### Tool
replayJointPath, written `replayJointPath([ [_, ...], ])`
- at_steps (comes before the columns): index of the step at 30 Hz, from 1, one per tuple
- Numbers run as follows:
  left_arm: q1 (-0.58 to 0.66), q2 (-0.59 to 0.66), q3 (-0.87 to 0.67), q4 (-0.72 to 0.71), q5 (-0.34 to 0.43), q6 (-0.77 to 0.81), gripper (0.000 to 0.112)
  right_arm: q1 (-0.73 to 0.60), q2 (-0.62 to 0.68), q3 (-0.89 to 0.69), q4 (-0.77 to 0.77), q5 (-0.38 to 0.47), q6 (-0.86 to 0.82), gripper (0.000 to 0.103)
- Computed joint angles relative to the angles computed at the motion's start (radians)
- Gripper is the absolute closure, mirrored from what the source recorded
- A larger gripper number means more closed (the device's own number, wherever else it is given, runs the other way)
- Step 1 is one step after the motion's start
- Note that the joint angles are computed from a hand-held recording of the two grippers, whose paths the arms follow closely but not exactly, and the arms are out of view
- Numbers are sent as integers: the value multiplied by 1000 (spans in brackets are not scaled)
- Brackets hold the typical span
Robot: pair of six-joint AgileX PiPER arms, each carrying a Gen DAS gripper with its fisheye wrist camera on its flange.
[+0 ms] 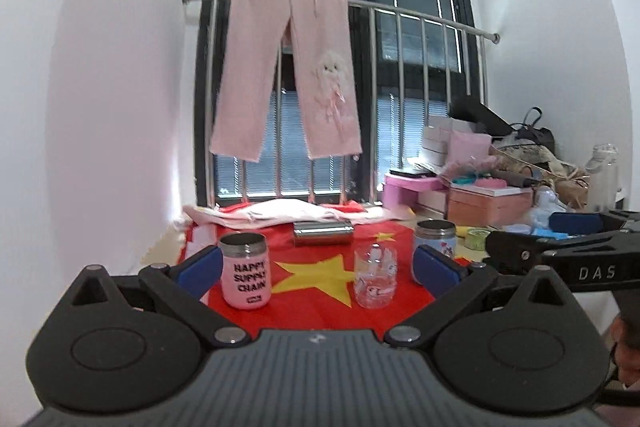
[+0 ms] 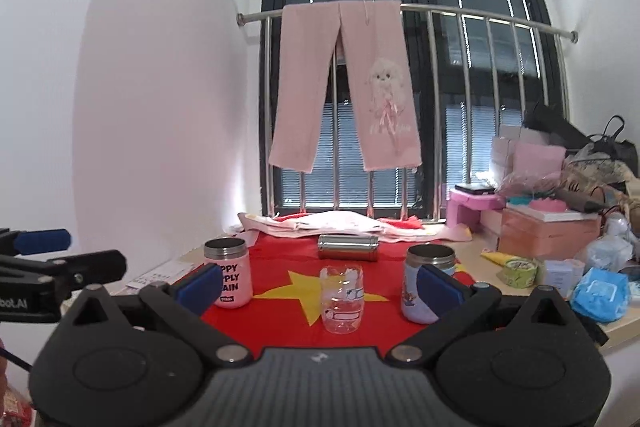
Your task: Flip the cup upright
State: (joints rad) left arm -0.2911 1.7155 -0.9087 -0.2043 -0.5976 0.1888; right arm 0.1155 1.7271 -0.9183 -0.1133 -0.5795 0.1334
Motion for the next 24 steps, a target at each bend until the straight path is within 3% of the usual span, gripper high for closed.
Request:
replayJointPath([
  [24, -2, 6, 12, -11, -2, -36, 9, 0, -20, 38, 33, -34, -10, 0],
])
